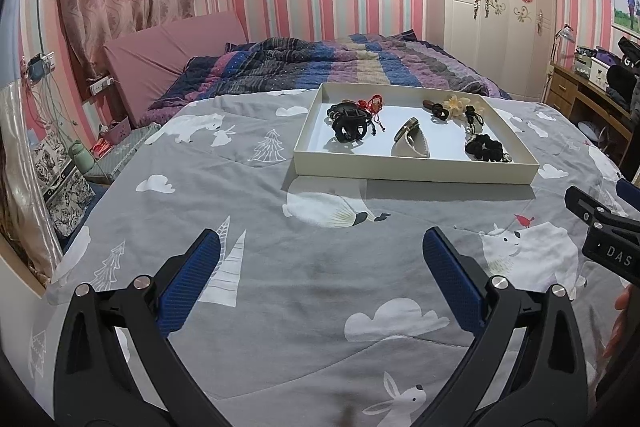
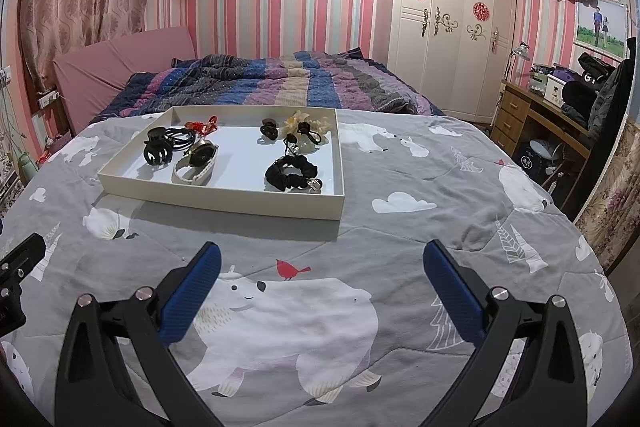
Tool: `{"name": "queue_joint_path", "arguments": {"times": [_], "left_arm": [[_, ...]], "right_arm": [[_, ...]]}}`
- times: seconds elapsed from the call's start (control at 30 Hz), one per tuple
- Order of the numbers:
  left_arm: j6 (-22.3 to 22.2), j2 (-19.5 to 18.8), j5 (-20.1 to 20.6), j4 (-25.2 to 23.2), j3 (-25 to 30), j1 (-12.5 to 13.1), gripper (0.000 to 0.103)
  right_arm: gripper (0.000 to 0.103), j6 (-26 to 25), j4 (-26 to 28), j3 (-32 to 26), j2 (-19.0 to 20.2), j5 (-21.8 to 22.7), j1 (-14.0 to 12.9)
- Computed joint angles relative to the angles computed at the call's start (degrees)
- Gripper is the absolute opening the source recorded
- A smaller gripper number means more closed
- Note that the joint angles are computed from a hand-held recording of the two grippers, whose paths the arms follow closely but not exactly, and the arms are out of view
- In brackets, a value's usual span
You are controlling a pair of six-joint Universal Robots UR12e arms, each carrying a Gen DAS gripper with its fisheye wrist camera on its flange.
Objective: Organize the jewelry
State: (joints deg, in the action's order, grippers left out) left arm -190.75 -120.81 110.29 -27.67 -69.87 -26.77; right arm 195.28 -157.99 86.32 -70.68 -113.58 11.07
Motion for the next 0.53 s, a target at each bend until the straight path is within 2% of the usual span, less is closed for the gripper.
{"name": "queue_joint_path", "arguments": {"times": [0.53], "left_arm": [[0.0,-0.08,0.67,-0.2,0.12,-0.12,0.1]], "right_arm": [[0.101,0.09,0.08,0.18,-0.14,0.4,-0.19]]}}
